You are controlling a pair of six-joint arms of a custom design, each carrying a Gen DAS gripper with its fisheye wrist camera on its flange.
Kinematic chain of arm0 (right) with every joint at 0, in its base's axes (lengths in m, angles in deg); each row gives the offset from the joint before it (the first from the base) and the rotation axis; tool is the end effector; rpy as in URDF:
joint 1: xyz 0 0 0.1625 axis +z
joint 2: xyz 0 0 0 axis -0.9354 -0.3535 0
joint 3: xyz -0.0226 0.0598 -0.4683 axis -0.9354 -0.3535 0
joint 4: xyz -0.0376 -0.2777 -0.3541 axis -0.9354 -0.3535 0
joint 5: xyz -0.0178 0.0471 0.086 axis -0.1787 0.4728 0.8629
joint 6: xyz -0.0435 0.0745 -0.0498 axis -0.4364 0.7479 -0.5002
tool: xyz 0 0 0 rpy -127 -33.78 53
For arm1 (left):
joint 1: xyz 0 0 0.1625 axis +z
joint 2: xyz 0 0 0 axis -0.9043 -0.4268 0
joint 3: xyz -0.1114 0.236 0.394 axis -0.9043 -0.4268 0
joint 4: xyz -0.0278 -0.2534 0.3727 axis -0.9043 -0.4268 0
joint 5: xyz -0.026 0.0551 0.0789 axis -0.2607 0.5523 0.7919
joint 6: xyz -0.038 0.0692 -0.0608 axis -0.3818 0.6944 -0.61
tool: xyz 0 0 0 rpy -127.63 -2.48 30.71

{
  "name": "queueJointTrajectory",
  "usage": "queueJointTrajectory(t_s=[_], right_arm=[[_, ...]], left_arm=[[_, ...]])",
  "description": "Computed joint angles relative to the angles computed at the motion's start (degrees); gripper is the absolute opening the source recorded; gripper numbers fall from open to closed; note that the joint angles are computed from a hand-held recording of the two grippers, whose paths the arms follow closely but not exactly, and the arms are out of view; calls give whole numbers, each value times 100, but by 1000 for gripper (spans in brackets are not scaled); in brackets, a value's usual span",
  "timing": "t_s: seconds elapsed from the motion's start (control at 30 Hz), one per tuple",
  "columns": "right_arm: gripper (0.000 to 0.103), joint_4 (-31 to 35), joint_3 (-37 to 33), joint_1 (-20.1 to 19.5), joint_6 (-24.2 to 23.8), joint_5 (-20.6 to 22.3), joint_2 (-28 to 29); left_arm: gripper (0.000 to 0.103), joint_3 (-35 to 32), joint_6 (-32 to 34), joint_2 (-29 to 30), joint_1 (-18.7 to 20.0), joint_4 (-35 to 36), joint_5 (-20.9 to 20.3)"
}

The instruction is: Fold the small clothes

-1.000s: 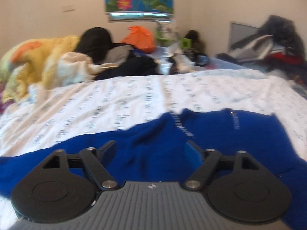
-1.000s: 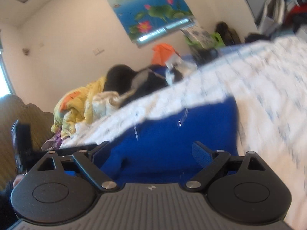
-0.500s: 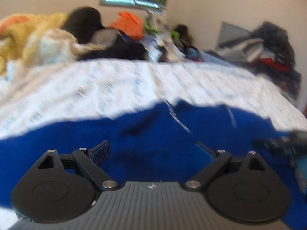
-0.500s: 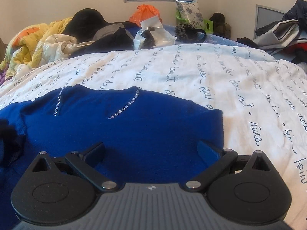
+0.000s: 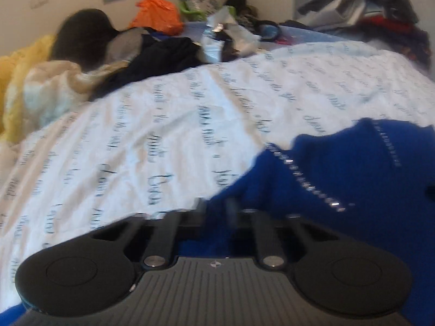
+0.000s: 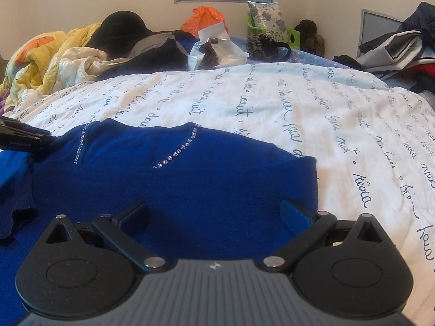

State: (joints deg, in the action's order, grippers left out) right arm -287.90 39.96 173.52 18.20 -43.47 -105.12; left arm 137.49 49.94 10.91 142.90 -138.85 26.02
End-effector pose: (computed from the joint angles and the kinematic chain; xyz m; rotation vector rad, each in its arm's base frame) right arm 0.2648 -0.7358 0.0039 0.4529 -2.2329 1.0316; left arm 0.0044 -0.8629 0.3000 0.9103 2.1986 -0.7183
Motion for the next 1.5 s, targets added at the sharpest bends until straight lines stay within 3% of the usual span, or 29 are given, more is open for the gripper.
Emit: queueJointTrajectory(t_s=[0.1,0.2,0.27,0.33,0.43,0.5,0.57,0.67,0.7,0.73,0.8,0.9,1.0,1.1,1.2,1.33,1.37,1.43,1.5], right_arm=[[103,2,15,-9,34,45,-16],[103,-4,37,-23,69,98,-35],[103,-19,62,-32,94,136,-51],[103,-17,61,-33,84,130,-52],[103,-17,54,-29,58,103,-47],[103,-19,52,-27,66,107,-44],[103,-18,48,-26,55,96,-41],[103,-24,45,-27,79,104,-37],[103,-23,42,-27,81,105,-35],[103,-22,46,-30,91,119,-39],[103,-32,70,-43,148,177,-57],[103,-39,98,-62,213,252,-83],[103,-42,95,-62,209,246,-80],[103,-48,100,-64,207,251,-83],[103,-53,89,-56,163,201,-70],[103,-40,21,-20,64,63,-13],[103,-40,21,-20,64,63,-13],[103,-42,24,-21,66,64,-16],[103,-42,25,-22,56,60,-17]], left_arm=[[7,32,336,45,-44,-248,158],[7,-98,439,130,-55,-948,261],[7,-356,41,154,-12,-499,330],[8,-369,211,202,-10,-429,513],[23,-123,711,254,-4,-1089,623],[56,7,586,198,-25,-1360,603],[56,368,306,-44,-47,-1611,155],[71,889,39,-426,-88,-1165,-593],[77,893,-92,-444,-105,-757,-567],[77,884,-160,-344,-115,-590,-356],[93,878,-520,-235,-88,-844,-210],[84,942,-1133,-365,-130,-860,37],[99,1778,-1555,-1053,-89,-1588,-255],[101,2571,-1939,-1874,108,-2333,-502],[102,2695,-2620,-2334,386,-3000,42],[90,1954,-4151,-2268,983,-3081,915],[86,1768,-4196,-2214,1056,-3185,1124],[87,1416,-3739,-2061,1106,-3507,1652],[88,1159,-3220,-1959,1155,-3472,1818]])
